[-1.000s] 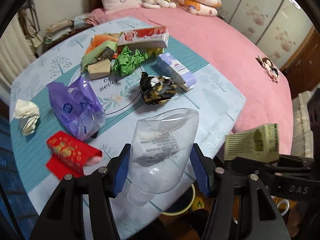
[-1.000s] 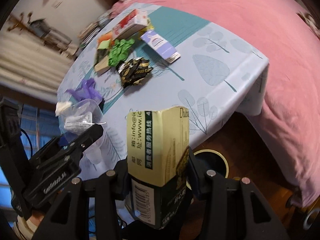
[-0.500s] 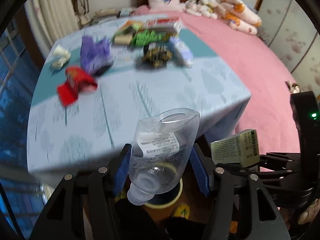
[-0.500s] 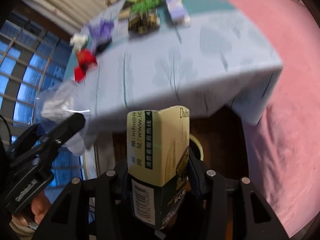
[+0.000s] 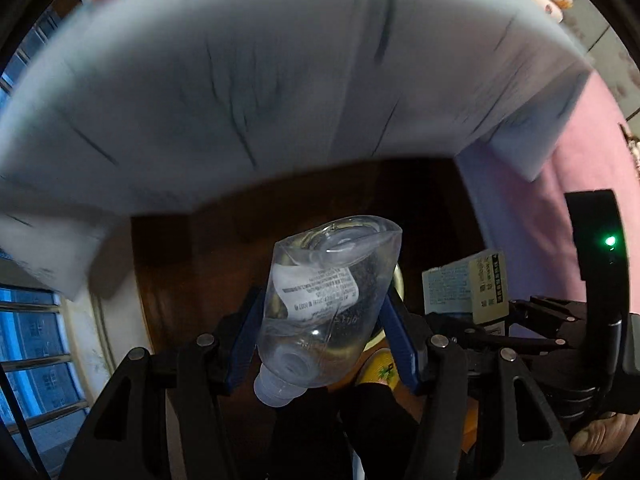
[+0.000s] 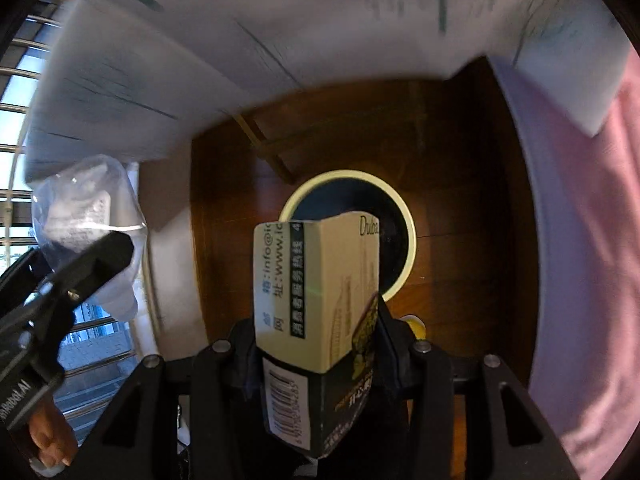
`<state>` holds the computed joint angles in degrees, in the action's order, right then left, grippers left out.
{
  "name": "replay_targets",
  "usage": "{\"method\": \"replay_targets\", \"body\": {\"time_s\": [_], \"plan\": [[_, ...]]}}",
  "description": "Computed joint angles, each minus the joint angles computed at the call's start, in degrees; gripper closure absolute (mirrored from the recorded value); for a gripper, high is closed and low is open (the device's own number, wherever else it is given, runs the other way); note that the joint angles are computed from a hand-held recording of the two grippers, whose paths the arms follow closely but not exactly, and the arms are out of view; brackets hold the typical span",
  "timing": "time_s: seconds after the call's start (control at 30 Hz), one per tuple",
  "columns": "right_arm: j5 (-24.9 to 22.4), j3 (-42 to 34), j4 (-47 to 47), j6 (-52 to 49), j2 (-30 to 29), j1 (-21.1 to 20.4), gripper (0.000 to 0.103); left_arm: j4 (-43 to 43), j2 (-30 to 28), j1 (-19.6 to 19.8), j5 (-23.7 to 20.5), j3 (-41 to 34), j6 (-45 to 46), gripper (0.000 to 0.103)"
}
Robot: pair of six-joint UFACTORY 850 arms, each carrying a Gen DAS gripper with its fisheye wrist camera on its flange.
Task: Collect trash
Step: 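Lower both tools over the bin and open both grippers to drop items, then raise both tools back toward the table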
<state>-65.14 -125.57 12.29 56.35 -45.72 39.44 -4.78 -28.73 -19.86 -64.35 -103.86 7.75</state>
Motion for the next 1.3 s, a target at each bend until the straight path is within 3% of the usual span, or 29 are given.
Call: {"method": "replay_targets", "body": {"time_s": [0.17, 0.23, 0.4, 0.47, 0.53, 0.7, 0.83, 1.17, 1.3], "plan": [[8.07, 7.1, -0.11, -1.5, -1.74, 0.12, 0.056, -1.69, -2.21, 0.96, 7.5, 8.01, 0.83, 0.047], [10.32, 8.96, -0.28, -1.48, -3.02, -0.06, 0.055, -2.02, -4.26, 1.15, 8.92, 8.27, 1.14, 0.053], [15.08, 13.24, 0.84, 0.38, -4.84, -0.02, 0.053, -3.05, -7.2, 1.32, 13.0, 9.95, 2.77, 0.053], [16.09, 14.38, 1.97, 0.25, -5.26, -0.12, 0.052, -3.55, -8.81, 1.32, 13.47, 9.41, 4.13, 0.049], [15.69, 14.17, 1.47, 0.87, -6.25, -0.04, 0.049, -3.5, -9.22, 1.56, 13.94, 10.07, 5.01, 0.04], [15.64, 13.23, -0.98, 3.39, -7.38, 0.7, 0.034, -3.17, -9.61, 1.79, 14.28, 11.0, 5.38, 0.028], [14.56, 12.43, -3.8, 4.95, -6.94, 1.05, 0.034, -3.19, -8.41, 2.0, 14.71, 11.04, 5.13, 0.019], [10.1, 8.67, -8.68, 10.13, -3.57, 1.46, 0.034, -2.62, -2.75, 2.26, 13.25, 8.62, 5.39, 0.018], [5.45, 4.01, -10.5, 12.68, -2.97, 1.94, 0.034, -3.11, -1.23, 2.61, 10.95, 5.72, 5.65, 0.018]]}}
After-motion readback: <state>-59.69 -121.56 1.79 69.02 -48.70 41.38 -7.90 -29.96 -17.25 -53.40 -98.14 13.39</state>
